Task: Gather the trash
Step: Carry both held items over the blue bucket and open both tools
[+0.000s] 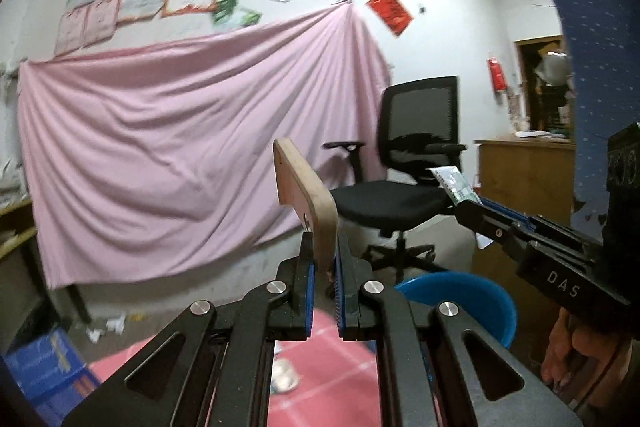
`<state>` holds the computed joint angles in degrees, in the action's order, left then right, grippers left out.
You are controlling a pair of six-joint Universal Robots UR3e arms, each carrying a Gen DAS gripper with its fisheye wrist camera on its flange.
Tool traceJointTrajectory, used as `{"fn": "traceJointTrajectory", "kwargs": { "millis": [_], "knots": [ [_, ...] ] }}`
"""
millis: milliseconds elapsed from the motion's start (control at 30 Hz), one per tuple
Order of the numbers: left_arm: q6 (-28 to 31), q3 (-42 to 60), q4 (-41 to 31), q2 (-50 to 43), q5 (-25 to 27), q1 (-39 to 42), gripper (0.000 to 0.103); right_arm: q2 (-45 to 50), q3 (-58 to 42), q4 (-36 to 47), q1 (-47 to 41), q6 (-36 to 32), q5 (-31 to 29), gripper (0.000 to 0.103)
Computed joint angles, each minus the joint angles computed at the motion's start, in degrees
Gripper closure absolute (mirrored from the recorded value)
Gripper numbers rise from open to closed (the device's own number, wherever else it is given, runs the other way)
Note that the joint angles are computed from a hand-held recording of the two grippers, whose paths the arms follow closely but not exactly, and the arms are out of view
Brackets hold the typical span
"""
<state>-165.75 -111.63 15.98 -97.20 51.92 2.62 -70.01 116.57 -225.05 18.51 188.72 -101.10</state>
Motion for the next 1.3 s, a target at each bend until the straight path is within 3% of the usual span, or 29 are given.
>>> {"fn": "traceJointTrajectory", "kwargs": {
  "millis": [167,300,533,967,1300],
  "knots": [
    [1.12,7.28,-2.57,-4.79,2.74,-7.37,0.097,-3.41,6.01,-5.17,-3.13,2.13,-2.42,0.087],
    [2.96,13.14,-4.92,-9.06,4.84,-12.47,0.097,-5.95,9.24,-4.4,-5.99,4.02,-2.82,0.087],
    [2.28,22.68,-12.71,-15.92,7.14,-18.09,0.097,-10.21,13.65,1.91,-11.25,8.25,-1.33,0.087],
    [0.66,40.19,-32.23,-26.57,9.67,-22.18,0.097,-13.35,17.47,15.17,-19.83,14.45,6.77,0.085],
    [0.51,46.42,-39.55,-30.6,12.19,-22.74,0.095,-13.1,16.94,21.74,-23.18,15.9,11.63,0.085]
  ]
}}
